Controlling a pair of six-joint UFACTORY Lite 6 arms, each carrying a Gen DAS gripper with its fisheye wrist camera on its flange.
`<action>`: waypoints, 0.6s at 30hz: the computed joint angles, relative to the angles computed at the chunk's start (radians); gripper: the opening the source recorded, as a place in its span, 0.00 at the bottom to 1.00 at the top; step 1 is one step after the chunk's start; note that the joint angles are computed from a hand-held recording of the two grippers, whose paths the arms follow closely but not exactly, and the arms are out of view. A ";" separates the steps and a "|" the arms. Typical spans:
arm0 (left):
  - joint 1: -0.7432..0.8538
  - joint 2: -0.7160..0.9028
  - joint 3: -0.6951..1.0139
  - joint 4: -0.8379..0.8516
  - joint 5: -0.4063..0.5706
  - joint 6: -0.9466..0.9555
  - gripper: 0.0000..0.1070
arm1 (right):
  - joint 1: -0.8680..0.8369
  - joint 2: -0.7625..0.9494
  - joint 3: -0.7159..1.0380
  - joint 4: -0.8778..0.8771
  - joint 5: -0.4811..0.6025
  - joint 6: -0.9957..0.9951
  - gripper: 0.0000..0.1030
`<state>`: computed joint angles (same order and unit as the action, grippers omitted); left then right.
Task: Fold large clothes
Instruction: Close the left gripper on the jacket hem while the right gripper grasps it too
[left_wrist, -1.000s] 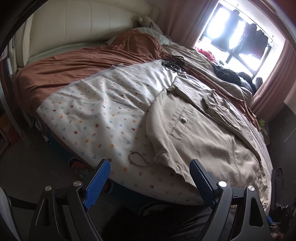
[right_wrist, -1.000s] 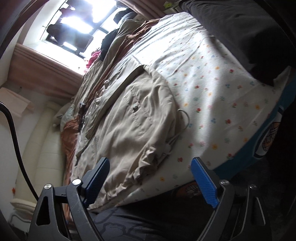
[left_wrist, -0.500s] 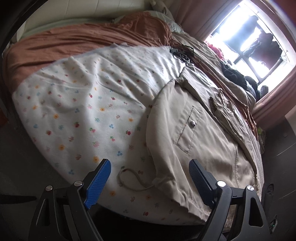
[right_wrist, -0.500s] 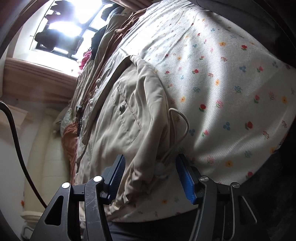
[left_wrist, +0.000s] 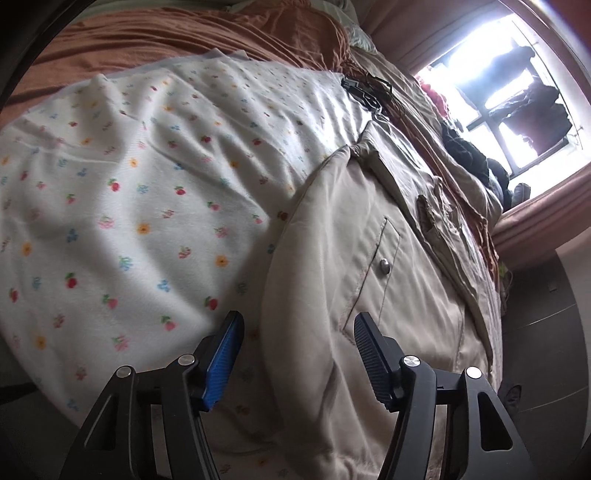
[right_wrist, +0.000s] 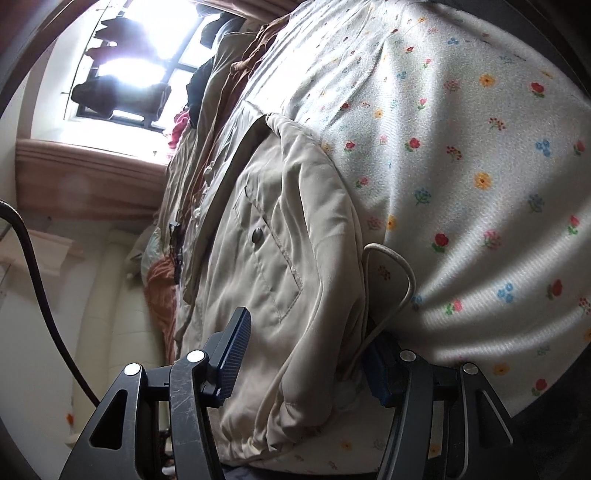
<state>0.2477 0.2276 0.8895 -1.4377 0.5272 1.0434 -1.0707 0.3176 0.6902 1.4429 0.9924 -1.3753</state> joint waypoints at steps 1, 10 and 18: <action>0.005 0.008 0.001 -0.012 0.026 0.013 0.59 | 0.000 0.004 0.002 0.004 0.005 -0.003 0.57; 0.057 -0.009 -0.089 -0.077 0.224 0.120 0.59 | -0.013 0.019 -0.024 -0.003 0.059 -0.048 0.55; 0.028 -0.021 -0.104 -0.069 0.153 0.090 0.24 | -0.002 -0.002 -0.057 0.050 -0.001 -0.090 0.27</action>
